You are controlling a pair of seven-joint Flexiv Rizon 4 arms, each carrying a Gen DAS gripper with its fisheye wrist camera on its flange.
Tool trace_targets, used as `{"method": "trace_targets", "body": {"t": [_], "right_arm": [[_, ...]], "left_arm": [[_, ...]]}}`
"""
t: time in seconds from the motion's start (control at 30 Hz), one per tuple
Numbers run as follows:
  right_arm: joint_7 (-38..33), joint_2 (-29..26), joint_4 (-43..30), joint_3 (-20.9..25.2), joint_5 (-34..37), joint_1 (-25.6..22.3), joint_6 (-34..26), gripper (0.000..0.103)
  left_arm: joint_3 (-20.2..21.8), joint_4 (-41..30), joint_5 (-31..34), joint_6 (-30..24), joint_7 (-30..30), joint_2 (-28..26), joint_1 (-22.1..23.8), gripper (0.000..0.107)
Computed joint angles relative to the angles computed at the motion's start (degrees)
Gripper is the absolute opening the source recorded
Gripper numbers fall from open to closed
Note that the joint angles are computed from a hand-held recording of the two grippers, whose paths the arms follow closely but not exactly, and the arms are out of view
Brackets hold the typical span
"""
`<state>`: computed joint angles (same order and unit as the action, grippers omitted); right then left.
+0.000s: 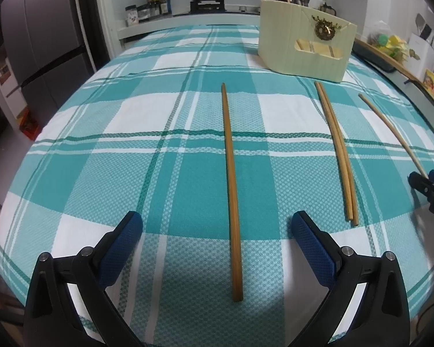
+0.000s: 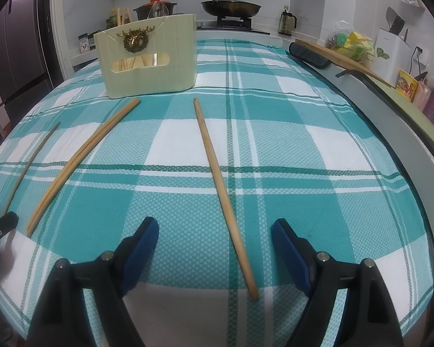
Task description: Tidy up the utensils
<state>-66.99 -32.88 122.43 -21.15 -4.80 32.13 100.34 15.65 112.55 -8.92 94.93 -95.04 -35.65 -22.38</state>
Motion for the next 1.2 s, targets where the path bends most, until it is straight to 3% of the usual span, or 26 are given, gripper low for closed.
{"method": "trace_targets", "body": {"t": [0.27,0.4,0.57,0.73,0.8,0.93,1.03,1.2], "right_arm": [[0.1,0.1,0.1,0.3,0.1,-0.2,-0.1,0.084],[0.2,0.6,-0.3,1.9,-0.5,-1.6,-0.9,0.085],[0.2,1.4,-1.5,5.6,-3.3,-5.6,-4.1,0.086],[0.2,1.0,-1.4,7.6,-5.1,-8.1,-2.2,0.089],[-0.5,1.1,-1.9,10.3,-5.5,-10.7,-2.3,0.093],[-0.5,1.3,-2.2,10.7,-6.2,-11.0,-3.6,0.094],[-1.5,1.4,-2.9,13.7,-7.3,-13.6,-5.2,0.103],[-1.9,1.6,-2.2,13.4,-8.4,-13.5,-4.9,0.103]], "left_arm": [[2.8,-0.5,-0.6,-2.4,-3.3,-0.1,-2.6,0.103],[-0.9,-0.7,1.3,-4.2,-2.1,1.0,1.2,0.103],[-7.2,0.8,3.0,-2.1,1.8,2.0,7.2,0.103],[-8.7,0.9,2.5,-3.8,3.7,2.7,8.4,0.103],[-9.1,0.9,2.5,-4.3,4.1,2.8,8.7,0.103],[-8.0,0.4,2.4,-5.7,3.5,2.9,7.8,0.103],[-6.9,-0.5,2.9,-7.7,2.3,2.9,6.9,0.103],[-8.8,1.1,4.0,-3.2,2.7,2.7,8.7,0.103]]}}
